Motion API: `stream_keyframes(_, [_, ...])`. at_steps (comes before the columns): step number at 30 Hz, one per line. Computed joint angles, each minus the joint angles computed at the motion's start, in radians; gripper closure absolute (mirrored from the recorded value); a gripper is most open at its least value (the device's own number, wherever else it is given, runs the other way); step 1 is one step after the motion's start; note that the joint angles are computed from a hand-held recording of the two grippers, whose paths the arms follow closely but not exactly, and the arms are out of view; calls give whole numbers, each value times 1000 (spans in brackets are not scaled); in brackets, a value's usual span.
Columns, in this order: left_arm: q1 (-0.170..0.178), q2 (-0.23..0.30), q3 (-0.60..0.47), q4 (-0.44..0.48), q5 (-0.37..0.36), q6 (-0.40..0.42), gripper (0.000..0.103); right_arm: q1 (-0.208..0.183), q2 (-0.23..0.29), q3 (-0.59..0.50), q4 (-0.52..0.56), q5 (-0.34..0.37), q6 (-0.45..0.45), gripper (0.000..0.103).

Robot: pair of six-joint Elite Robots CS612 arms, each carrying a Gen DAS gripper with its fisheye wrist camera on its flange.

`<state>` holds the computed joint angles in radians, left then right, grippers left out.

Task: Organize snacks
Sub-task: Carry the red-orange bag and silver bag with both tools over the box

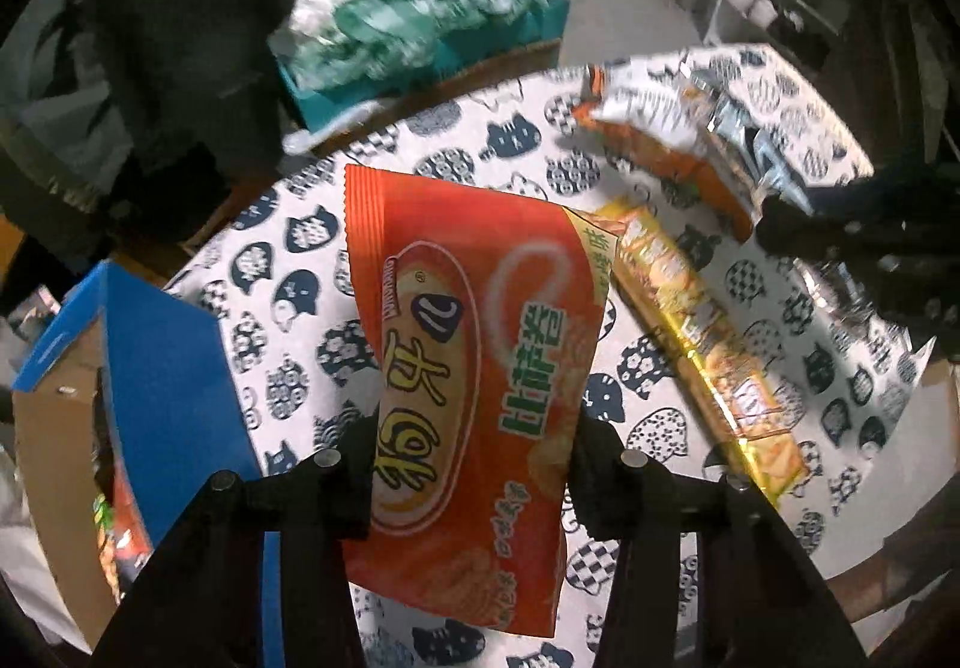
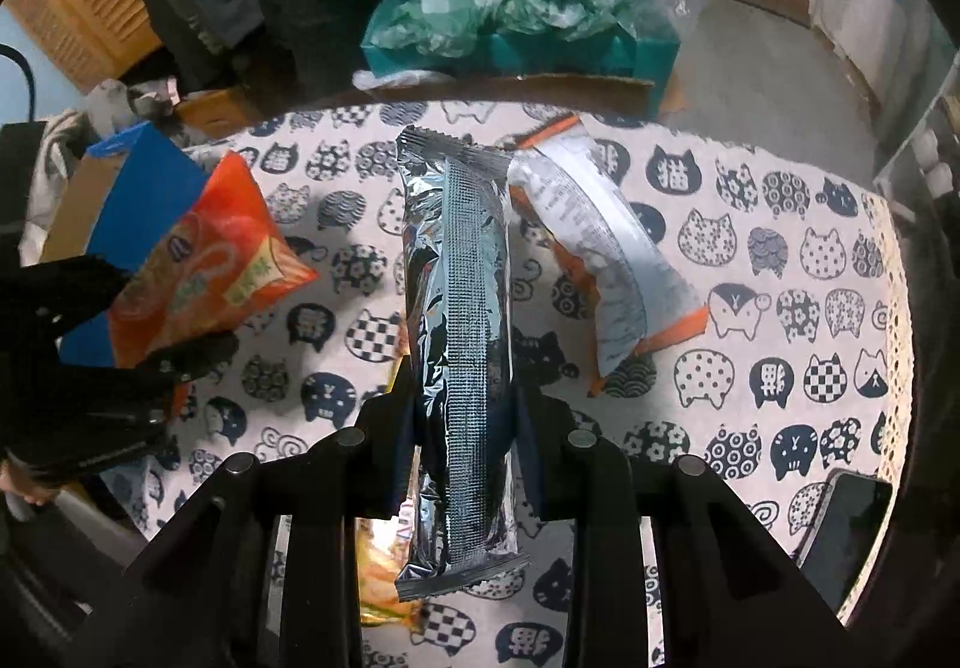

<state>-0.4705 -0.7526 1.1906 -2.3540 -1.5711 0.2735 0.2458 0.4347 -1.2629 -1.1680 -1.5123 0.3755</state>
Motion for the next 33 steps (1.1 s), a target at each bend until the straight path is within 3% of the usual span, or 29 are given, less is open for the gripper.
stream_keyframes(15, [26,-65,65,-129,7,-125,54,34,-45,59,-73,-12,-38,75])
stream_keyframes(33, [73,-120,136,-251,36,-193,54,76,-124,205,-183,41,-93,75])
